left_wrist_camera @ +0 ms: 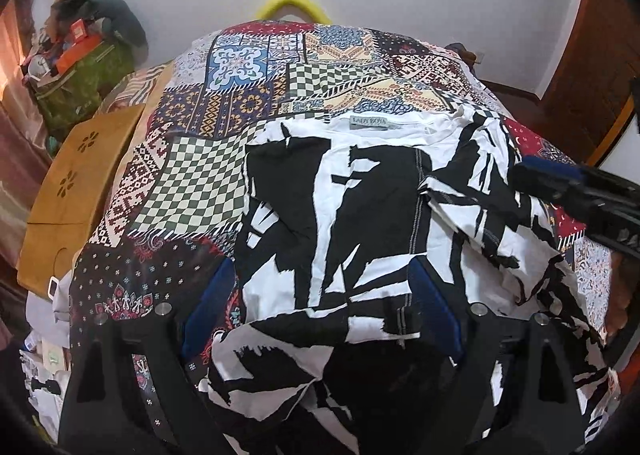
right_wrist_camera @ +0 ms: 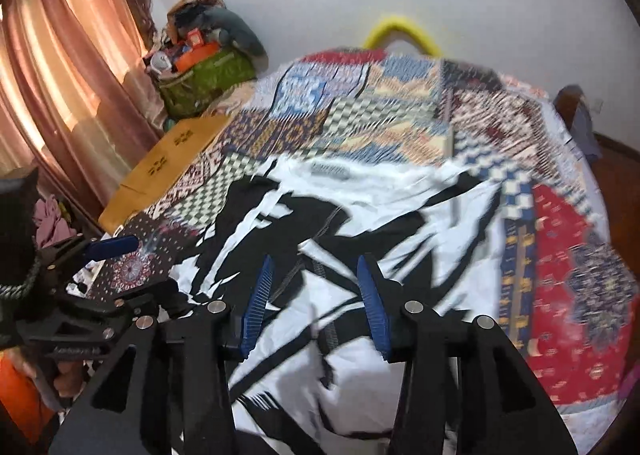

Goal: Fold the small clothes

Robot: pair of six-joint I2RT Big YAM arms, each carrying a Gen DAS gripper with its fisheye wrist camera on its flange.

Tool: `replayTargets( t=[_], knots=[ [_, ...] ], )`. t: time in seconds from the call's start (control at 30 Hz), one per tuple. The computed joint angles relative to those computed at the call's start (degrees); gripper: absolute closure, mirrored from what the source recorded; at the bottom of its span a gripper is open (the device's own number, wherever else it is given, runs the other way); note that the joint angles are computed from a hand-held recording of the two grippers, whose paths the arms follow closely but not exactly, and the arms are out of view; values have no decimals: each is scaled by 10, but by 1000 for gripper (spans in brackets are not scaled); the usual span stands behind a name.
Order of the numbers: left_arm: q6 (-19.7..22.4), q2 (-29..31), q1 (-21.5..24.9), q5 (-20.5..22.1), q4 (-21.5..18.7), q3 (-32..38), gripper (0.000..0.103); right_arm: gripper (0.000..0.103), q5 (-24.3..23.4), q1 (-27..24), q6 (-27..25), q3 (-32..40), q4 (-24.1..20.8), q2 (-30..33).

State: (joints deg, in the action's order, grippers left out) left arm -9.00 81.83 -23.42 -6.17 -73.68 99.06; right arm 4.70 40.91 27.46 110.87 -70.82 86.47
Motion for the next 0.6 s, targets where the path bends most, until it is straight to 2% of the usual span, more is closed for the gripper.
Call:
replayTargets(
  t=[0.2,0.27,0.37,0.4,0.47,0.5,0.53,0.57,0.6],
  knots=[
    [-19,45,-12,27,-18,49,15,62,77,-9,-33,-11,-32,-29],
    [-29,68,-14,52,-32,69,15,62,80,-16,-37,-37,-37,-45],
    [-52,110,-13,117,-56,101,19,62,72,-21,-42,-77,-43,-62],
    [-61,126,-14,142,-66,113,22,62,67,-21,-45,-88,-45,-66],
    [-69,154,-16,171,-77,135,28,62,51,-23,-40,-112,-44,-72],
    [-73,168,-18,177,-83,145,35,62,41,-24,-37,-121,-43,-76],
    [-78,184,-21,176,-93,159,41,62,30,-25,-35,-129,-41,-78],
    [-83,198,-25,163,-100,171,43,62,19,-26,-34,-139,-40,-79],
    [-85,199,-30,150,-95,172,56,62,16,-25,-34,-146,-39,-82]
  ],
)
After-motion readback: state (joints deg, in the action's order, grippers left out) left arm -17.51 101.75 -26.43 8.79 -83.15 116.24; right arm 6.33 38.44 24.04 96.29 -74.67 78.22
